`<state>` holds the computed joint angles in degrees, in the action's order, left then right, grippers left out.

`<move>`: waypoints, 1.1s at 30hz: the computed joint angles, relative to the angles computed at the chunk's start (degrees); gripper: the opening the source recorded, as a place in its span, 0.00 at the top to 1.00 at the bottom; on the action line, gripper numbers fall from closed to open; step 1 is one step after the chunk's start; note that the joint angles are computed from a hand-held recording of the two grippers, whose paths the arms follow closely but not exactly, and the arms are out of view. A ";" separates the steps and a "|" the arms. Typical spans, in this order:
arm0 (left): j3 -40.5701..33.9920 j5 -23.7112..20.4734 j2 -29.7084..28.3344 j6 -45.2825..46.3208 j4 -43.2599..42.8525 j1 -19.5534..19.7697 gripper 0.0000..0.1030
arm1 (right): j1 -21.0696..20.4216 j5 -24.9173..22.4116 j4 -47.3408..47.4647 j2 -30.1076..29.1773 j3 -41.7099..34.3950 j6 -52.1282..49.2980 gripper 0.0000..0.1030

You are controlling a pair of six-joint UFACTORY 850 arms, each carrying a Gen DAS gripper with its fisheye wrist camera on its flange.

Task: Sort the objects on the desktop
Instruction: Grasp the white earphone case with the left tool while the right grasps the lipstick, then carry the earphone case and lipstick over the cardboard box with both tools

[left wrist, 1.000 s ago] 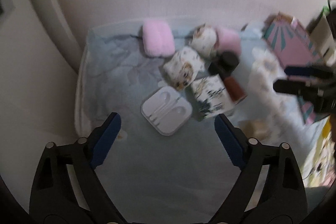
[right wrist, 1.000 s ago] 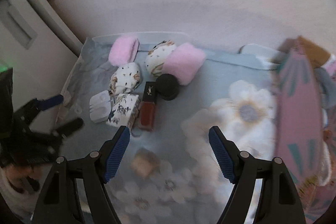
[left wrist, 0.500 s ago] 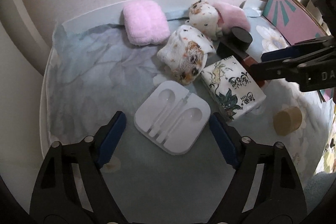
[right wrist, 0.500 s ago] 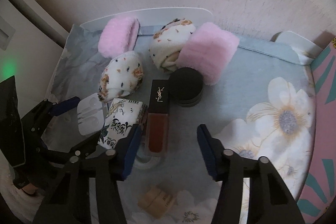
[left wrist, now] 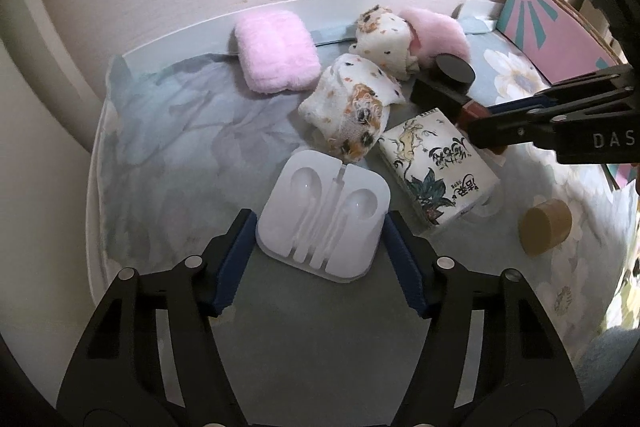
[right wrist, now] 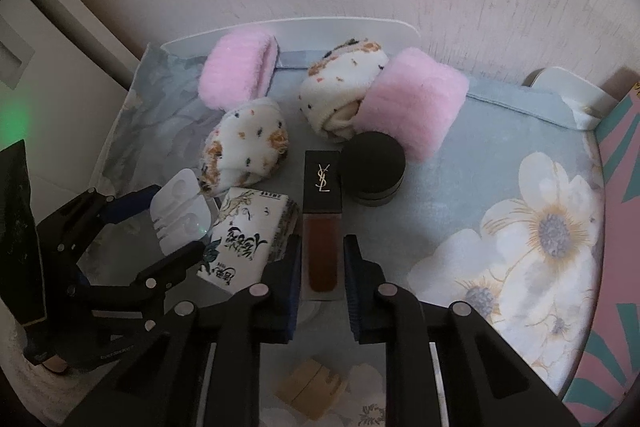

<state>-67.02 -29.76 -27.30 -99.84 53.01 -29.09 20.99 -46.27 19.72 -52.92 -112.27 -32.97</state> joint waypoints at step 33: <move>-3.40 -7.92 7.12 -3.67 -2.58 -3.56 0.40 | -3.58 1.50 13.04 14.82 10.07 -12.98 0.82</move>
<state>-70.42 -37.68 -20.19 -103.51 50.43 -32.66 17.40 -44.77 32.76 -38.10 -102.19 -45.95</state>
